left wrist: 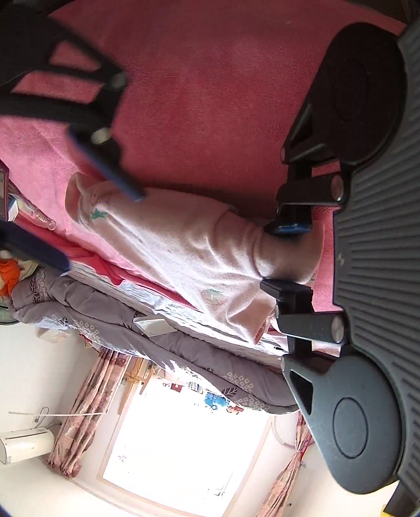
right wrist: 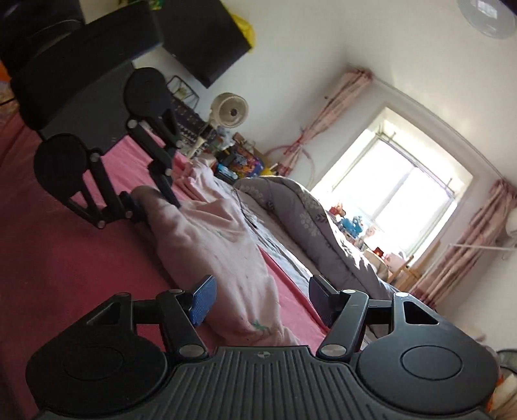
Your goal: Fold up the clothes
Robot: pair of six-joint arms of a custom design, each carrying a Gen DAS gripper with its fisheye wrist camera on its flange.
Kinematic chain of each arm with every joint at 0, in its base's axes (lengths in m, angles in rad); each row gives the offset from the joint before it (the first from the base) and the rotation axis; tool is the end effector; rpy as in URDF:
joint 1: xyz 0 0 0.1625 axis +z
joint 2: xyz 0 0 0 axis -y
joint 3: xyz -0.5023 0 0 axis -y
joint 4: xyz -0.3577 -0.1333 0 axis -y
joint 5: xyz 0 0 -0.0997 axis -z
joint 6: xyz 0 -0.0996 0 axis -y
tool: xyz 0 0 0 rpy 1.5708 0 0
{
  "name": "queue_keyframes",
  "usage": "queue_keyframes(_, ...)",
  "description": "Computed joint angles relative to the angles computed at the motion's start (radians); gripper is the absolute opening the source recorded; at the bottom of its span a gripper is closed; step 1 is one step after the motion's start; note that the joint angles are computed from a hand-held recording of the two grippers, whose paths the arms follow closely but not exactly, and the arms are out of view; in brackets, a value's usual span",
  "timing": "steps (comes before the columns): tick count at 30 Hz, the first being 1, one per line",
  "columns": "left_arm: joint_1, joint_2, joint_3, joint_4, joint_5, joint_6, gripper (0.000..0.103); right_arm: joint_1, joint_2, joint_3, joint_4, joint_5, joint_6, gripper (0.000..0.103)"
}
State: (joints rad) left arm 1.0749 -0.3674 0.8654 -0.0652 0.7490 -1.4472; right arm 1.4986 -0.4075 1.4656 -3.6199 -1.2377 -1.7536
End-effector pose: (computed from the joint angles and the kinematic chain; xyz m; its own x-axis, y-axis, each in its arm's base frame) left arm -0.2006 -0.8042 0.0531 0.3109 0.3982 -0.8630 0.8836 0.2133 0.4167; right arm 0.1099 -0.7800 0.0817 0.1361 -0.5001 0.8552 -0.9535 -0.3006 -0.0241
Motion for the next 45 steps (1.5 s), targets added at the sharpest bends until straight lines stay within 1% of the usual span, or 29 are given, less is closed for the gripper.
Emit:
queue_keyframes(2,-0.002,-0.015,0.025,-0.016,-0.004,-0.016,0.034,0.011,0.049,-0.024,-0.01,-0.011,-0.105,0.066)
queue_keyframes(3,-0.001,-0.02,0.033,-0.024,-0.007,-0.02,0.034,0.019,0.076,-0.047,-0.019,-0.027,-0.129,0.066)
queue_keyframes(4,0.002,-0.023,0.037,-0.037,-0.01,-0.017,0.035,0.027,0.104,-0.076,-0.027,-0.047,-0.14,0.058)
queue_keyframes(5,0.005,-0.029,0.048,-0.058,-0.012,-0.008,0.035,0.037,0.136,-0.116,-0.048,-0.077,-0.118,0.032)
queue_keyframes(6,0.009,-0.044,0.087,-0.121,-0.013,0.026,0.035,0.045,0.16,-0.151,-0.063,-0.102,-0.082,0.028)
queue_keyframes(8,0.018,-0.053,0.111,-0.18,-0.053,0.06,0.034,0.048,0.187,-0.19,-0.099,-0.107,-0.05,0.026)
queue_keyframes(10,0.033,-0.055,0.109,-0.2,-0.114,0.066,0.032,0.043,0.182,-0.186,-0.101,-0.1,-0.057,0.025)
queue_keyframes(11,0.039,-0.071,0.14,-0.237,-0.117,0.071,0.029,0.041,0.175,-0.179,-0.093,-0.104,-0.046,0.025)
queue_keyframes(12,0.038,-0.097,0.191,-0.282,-0.096,0.063,0.031,0.04,0.168,-0.174,-0.08,-0.108,-0.027,0.025)
queue_keyframes(13,0.038,-0.123,0.24,-0.32,-0.069,0.053,0.036,0.04,0.162,-0.17,-0.064,-0.109,-0.007,0.025)
queue_keyframes(15,0.031,-0.185,0.347,-0.328,0.067,0.012,0.049,0.039,0.149,-0.162,-0.032,-0.112,0.034,0.025)
queue_keyframes(16,0.026,-0.217,0.392,-0.276,0.159,-0.008,0.072,0.039,0.144,-0.16,-0.021,-0.11,0.05,0.025)
queue_keyframes(17,0.02,-0.226,0.409,-0.24,0.209,0.003,0.099,0.04,0.142,-0.161,-0.009,-0.109,0.062,0.025)
queue_keyframes(18,0.013,-0.218,0.41,-0.243,0.218,0.045,0.103,0.042,0.139,-0.162,0.002,-0.107,0.074,0.025)
queue_keyframes(19,0.006,-0.208,0.409,-0.244,0.218,0.085,0.102,0.044,0.134,-0.159,0.009,-0.104,0.084,0.025)
queue_keyframes(21,0.003,-0.176,0.385,-0.237,0.214,0.173,0.093,0.044,0.128,-0.153,0.011,-0.1,0.084,0.025)
queue_keyframes(23,0.006,-0.13,0.323,-0.219,0.191,0.248,0.053,0.043,0.125,-0.146,0.011,-0.098,0.078,0.025)
queue_keyframes(24,0.012,-0.1,0.278,-0.228,0.177,0.307,0.042,0.041,0.123,-0.142,0.01,-0.099,0.072,0.025)
queue_keyframes(25,0.017,-0.066,0.209,-0.195,0.162,0.346,0.032,0.037,0.121,-0.131,0.001,-0.097,0.055,0.025)
queue_keyframes(28,0.029,0.016,0.017,-0.07,0.13,0.362,0.028,0.023,0.118,-0.097,-0.044,-0.086,-0.012,0.024)
queue_keyframes(33,0.028,0.05,-0.101,0.082,0.023,0.255,0.022,-0.009,0.153,-0.115,-0.095,-0.018,-0.229,0.022)
queue_keyframes(34,0.027,0.062,-0.145,0.159,-0.024,0.189,0.014,-0.013,0.148,-0.116,-0.079,-0.018,-0.246,0.021)
queue_keyframes(35,0.031,0.061,-0.15,0.194,-0.04,0.133,0.0,-0.013,0.139,-0.117,-0.057,-0.027,-0.251,0.021)
queue_keyframes(36,0.038,0.05,-0.125,0.187,-0.02,0.118,0.0,-0.014,0.13,-0.117,-0.039,-0.036,-0.258,0.021)
queue_keyframes(37,0.038,0.039,-0.085,0.139,-0.009,0.146,0.0,-0.017,0.124,-0.117,-0.026,-0.039,-0.272,0.021)
queue_keyframes(38,0.041,0.021,-0.022,0.049,0.007,0.206,0.0,-0.021,0.117,-0.115,-0.015,-0.036,-0.289,0.021)
queue_keyframes(40,0.037,0.014,0.027,-0.042,-0.001,0.281,0.0,-0.028,0.107,-0.108,-0.008,-0.035,-0.316,0.021)
queue_keyframes(43,0.037,0.019,0.003,0.001,0.004,0.235,0.0,-0.036,0.095,-0.096,-0.025,-0.038,-0.354,0.021)
queue_keyframes(45,0.038,0.017,0.009,-0.009,0.008,0.227,0.0,-0.04,0.098,-0.106,-0.054,-0.068,-0.349,0.02)
